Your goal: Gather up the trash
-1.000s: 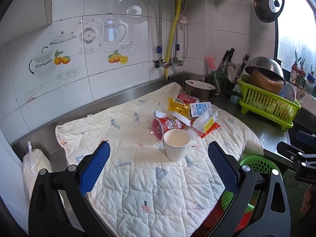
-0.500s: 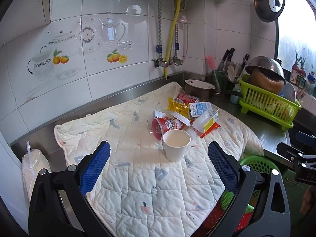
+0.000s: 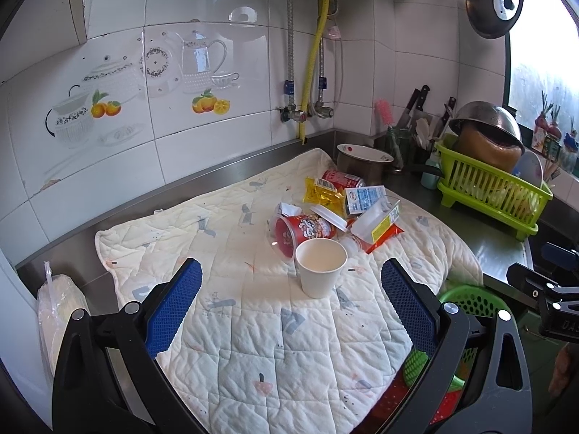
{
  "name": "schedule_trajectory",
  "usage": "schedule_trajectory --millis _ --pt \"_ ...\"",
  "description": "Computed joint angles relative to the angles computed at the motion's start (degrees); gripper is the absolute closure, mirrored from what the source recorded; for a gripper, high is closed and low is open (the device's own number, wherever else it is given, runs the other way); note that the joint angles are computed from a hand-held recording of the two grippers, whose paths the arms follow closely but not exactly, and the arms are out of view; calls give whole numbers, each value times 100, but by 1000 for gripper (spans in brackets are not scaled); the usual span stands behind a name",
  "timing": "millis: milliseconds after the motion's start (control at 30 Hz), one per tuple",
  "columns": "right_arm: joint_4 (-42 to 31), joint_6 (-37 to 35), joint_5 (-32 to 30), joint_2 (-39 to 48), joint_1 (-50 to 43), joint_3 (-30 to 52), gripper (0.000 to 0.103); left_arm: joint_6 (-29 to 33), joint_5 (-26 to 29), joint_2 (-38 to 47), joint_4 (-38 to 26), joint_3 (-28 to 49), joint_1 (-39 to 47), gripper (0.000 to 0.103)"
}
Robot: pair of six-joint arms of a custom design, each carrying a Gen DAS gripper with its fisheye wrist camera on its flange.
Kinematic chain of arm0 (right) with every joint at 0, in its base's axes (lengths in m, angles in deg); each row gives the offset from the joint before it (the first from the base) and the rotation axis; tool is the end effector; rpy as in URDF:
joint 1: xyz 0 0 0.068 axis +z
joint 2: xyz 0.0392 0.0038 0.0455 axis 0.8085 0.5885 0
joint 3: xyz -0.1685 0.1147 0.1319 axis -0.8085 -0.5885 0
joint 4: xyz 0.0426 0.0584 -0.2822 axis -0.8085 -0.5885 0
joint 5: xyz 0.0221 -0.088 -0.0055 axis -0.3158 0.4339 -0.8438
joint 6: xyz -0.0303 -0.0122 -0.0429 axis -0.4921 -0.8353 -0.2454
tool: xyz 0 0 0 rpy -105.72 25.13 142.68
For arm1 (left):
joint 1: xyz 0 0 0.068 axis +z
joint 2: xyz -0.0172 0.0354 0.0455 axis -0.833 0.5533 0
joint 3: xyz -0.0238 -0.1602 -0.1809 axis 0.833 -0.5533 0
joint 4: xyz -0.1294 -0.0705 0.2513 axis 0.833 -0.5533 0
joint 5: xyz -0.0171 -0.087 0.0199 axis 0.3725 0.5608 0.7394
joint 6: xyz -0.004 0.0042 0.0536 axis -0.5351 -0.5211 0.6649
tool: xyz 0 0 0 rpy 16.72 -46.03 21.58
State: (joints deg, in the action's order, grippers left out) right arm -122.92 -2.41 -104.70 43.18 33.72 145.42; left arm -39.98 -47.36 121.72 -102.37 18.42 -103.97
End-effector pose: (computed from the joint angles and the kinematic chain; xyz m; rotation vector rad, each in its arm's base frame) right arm 0.3002 -0.0852 0.2988 -0.6025 2.1544 0.3922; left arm 0.1925 -0.1665 0.3155 -0.5139 2.0608 0.3011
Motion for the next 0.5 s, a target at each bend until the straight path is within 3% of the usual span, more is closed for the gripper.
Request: schedule_trajectory --millis 500 --pt "157 171 124 176 285 45 6 332 187 -145 304 -204 293 5"
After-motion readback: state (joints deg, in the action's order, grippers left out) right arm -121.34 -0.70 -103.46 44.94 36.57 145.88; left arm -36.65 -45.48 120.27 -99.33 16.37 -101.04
